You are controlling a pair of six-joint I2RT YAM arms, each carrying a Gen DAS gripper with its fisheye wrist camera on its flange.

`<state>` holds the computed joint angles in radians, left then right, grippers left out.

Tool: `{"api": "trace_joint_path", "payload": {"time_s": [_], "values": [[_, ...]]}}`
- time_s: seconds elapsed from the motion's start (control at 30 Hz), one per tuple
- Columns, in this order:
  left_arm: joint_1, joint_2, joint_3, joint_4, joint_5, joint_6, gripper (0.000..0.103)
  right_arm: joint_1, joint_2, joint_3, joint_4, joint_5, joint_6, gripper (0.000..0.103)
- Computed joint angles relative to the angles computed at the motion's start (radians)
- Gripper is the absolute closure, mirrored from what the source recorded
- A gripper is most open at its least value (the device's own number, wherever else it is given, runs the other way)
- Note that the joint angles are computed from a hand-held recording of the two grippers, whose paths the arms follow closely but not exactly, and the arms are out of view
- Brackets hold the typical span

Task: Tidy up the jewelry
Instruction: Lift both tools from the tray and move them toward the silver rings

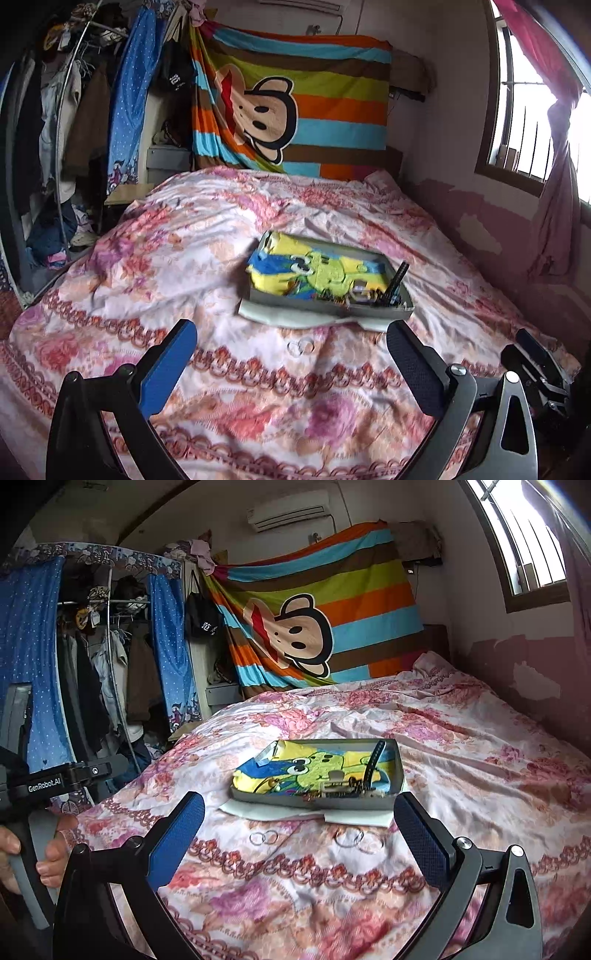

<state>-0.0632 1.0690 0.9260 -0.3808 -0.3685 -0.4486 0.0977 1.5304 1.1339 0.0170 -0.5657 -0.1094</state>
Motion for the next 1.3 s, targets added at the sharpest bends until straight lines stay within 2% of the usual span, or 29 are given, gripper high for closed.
{"api": "trace_joint_path", "payload": {"time_s": [0.2, 0.4, 0.47, 0.6, 0.77, 1.03, 1.3], "values": [[-0.043, -0.113, -0.168, 0.06, -0.066, 0.025, 0.0, -0.019, -0.107, -0.163, 0.053, 0.022, -0.057, 0.002], [-0.061, -0.134, -0.302, 0.144, -0.098, 0.089, 0.0, -0.012, -0.069, -0.15, -0.043, 0.09, -0.111, 0.002], [-0.059, -0.116, -0.303, 0.134, -0.097, 0.101, 0.0, 0.002, -0.045, -0.141, -0.056, 0.139, -0.123, 0.002], [-0.08, -0.11, -0.33, 0.155, -0.14, 0.12, 0.0, 0.009, 0.001, -0.116, -0.09, 0.147, -0.127, 0.002], [-0.064, -0.067, -0.319, 0.136, -0.098, 0.111, 0.0, 0.042, 0.039, -0.103, -0.12, 0.206, -0.148, 0.002], [-0.074, -0.047, -0.322, 0.139, -0.117, 0.111, 0.0, 0.061, 0.057, -0.094, -0.139, 0.219, -0.164, 0.002], [-0.01, -0.043, -0.312, 0.117, -0.03, 0.063, 0.0, 0.063, 0.071, -0.072, -0.161, 0.221, -0.158, 0.002]]}}
